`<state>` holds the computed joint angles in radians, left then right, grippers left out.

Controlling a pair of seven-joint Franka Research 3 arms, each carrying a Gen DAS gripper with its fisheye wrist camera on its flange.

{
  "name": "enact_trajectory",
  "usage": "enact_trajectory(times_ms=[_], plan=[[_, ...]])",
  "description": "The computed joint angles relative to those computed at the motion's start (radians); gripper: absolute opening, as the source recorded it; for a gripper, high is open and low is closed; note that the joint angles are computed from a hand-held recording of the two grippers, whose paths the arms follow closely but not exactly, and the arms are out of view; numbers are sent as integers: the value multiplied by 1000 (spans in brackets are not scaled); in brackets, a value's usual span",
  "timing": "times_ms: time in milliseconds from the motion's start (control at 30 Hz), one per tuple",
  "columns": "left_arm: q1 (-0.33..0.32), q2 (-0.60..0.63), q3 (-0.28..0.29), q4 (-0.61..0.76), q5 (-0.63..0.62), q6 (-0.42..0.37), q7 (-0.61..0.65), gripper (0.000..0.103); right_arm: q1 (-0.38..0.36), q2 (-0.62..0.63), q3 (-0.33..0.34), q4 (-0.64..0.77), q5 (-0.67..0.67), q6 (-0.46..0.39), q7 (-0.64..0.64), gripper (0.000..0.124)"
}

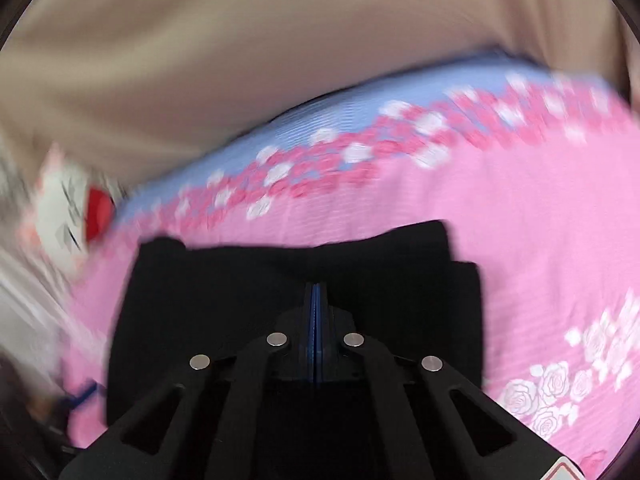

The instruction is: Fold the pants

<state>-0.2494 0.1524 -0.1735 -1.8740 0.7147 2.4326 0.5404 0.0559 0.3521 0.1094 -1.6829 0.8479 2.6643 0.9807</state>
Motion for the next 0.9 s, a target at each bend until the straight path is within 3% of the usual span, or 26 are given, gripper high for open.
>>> enact_trajectory(times_ms=[67,133,167,233,300,367,433,467,500,600,667,733,767,800,867,900], plan=[[-2,4,1,4,5,-4,-3,98,-15,-31,14,-28,27,-15,-17,0],[-3,3,2,3,14,-8,-3,98,7,-75,16,-73,64,30,-92,8],[1,-2,1,-4,5,2,2,98,50,-88,-5,-99,15,105,-86,7],[15,-18,0,-29,-36,39,20,98,132,-59,-95,-109,-191,197,55,7],[37,-41,-2,-66,-109,106,56,98,77,-32,-72,-69,-162,122,86,0],[74,-77,-6,-130,-253,214,145,98,-34,-82,18,-106,27,77,-50,1],[102,-101,-5,-177,-399,286,227,98,-40,-144,8,-182,102,127,-96,27],[116,-109,-6,-205,-500,332,282,98,-37,-176,-4,-225,137,155,-111,59],[129,-109,-8,-224,-618,368,344,98,-38,-201,-15,-259,177,158,-134,73],[167,-84,-42,-230,-918,404,509,98,-44,-246,-61,-321,255,51,-166,73],[143,-81,-25,-242,-963,462,524,98,-51,-259,-89,-341,310,-58,-180,73],[172,-56,-73,-202,-1136,440,687,98,-55,-254,-108,-346,352,-171,-193,75],[180,-38,-86,-175,-1163,411,703,98,-50,-251,-113,-349,344,-191,-186,76],[157,-32,-64,-169,-1121,419,667,98,-44,-242,-115,-344,338,-197,-181,79],[157,0,-77,-130,-1094,406,685,98,-22,-247,-101,-361,399,-133,-259,82],[136,5,-58,-125,-1030,409,643,91,-13,-245,-101,-360,403,-122,-270,69]])
